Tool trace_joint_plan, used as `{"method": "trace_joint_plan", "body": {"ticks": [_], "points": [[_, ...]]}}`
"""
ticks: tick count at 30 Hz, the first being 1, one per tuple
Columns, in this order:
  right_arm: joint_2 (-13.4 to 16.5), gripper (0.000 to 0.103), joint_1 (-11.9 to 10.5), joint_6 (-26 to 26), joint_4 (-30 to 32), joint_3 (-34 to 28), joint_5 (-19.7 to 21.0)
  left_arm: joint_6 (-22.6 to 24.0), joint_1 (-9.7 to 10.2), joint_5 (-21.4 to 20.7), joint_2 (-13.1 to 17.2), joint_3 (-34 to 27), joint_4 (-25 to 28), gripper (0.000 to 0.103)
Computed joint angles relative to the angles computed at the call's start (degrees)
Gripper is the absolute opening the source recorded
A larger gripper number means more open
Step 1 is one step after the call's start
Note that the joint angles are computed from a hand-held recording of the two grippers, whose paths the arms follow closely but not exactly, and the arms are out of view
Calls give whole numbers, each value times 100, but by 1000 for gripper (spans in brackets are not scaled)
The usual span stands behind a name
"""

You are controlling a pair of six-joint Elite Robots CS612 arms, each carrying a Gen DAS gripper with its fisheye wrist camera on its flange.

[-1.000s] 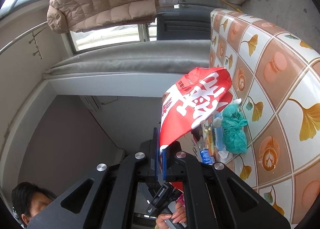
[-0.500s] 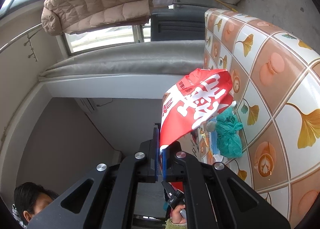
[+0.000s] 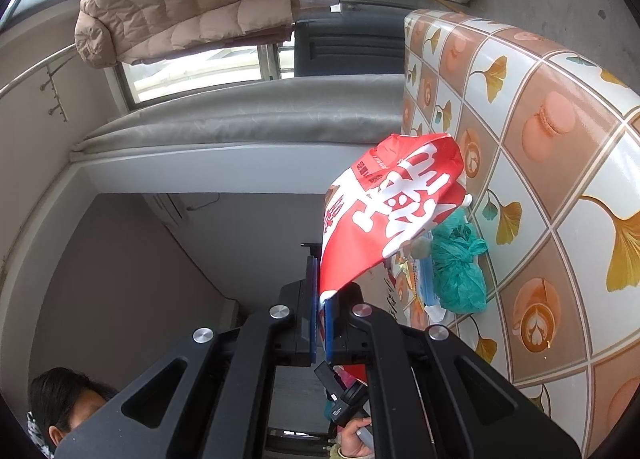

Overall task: Collect trash
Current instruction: 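Lift the Pepsi bottle with the left tool while the right tool holds the snack bag, then carry bottle and snack bag to the blue wastebasket and open both tools over it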

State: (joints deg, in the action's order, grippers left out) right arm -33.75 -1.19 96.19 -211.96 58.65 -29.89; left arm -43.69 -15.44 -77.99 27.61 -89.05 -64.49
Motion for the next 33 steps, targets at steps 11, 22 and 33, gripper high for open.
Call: {"method": "trace_joint_plan", "body": {"ticks": [11, 22, 33], "points": [[-100, 3, -84, 200, -464, 130, -59, 564, -217, -246, -19, -174, -731, 56], [-490, 3, -391, 425, -1326, 897, -356, 1293, -470, -1284, -238, 17, -1591, 56], [-1312, 3, -1058, 179, -1994, 2864, -1110, 2042, -887, -2570, -576, 935, -2196, 56]]}}
